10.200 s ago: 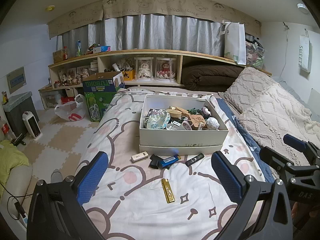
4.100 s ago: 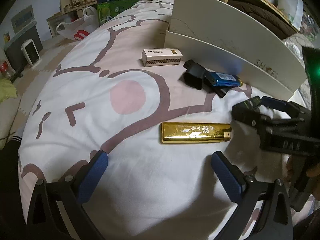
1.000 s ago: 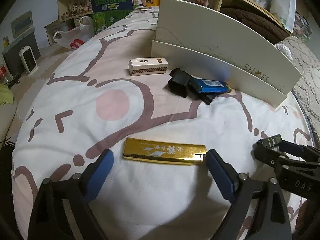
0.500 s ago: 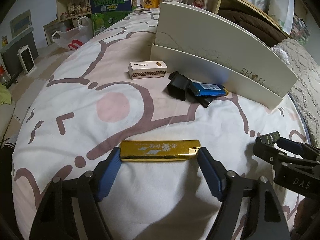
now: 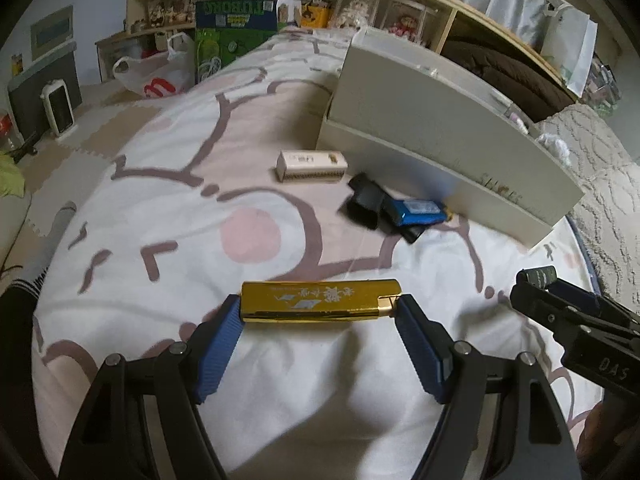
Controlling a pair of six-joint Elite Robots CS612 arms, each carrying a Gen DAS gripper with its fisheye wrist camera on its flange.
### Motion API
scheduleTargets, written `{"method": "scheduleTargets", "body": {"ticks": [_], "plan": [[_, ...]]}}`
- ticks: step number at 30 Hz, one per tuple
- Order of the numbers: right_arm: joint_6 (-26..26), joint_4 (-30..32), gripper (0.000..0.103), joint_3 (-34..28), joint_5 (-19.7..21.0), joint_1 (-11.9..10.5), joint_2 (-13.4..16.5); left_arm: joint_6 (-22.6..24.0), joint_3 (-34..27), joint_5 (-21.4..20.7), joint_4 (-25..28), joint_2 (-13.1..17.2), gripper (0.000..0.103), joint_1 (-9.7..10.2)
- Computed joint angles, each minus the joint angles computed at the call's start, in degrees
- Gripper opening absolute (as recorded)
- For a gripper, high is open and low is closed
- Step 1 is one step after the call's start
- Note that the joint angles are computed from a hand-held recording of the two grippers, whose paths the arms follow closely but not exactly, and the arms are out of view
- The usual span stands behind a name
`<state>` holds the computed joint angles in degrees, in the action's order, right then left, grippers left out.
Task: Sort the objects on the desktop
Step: 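Lift both held items and carry them over the white SHOES box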
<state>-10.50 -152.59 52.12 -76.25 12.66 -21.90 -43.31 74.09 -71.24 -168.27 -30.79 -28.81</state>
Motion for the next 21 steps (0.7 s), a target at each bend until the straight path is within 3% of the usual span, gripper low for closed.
{"method": "scheduleTargets", "body": {"ticks": [3, 12, 21], "plan": [[0.42, -1.12, 0.080, -1.08, 0.69, 0.60, 0.55, 0.30, 0.50, 0.07, -1.06, -0.46, 0.077, -0.02], [-0.02, -7.64, 0.080, 4.99, 3.83, -1.25, -3.34, 2.36, 1.37, 1.09, -3.57, -1.57, 0.077, -0.31], [1.95, -12.38, 0.080, 6.36, 5.79, -2.07, -4.65, 6.07, 1.18, 3.18, -5.88, -2.49, 0.077, -0.86]]}}
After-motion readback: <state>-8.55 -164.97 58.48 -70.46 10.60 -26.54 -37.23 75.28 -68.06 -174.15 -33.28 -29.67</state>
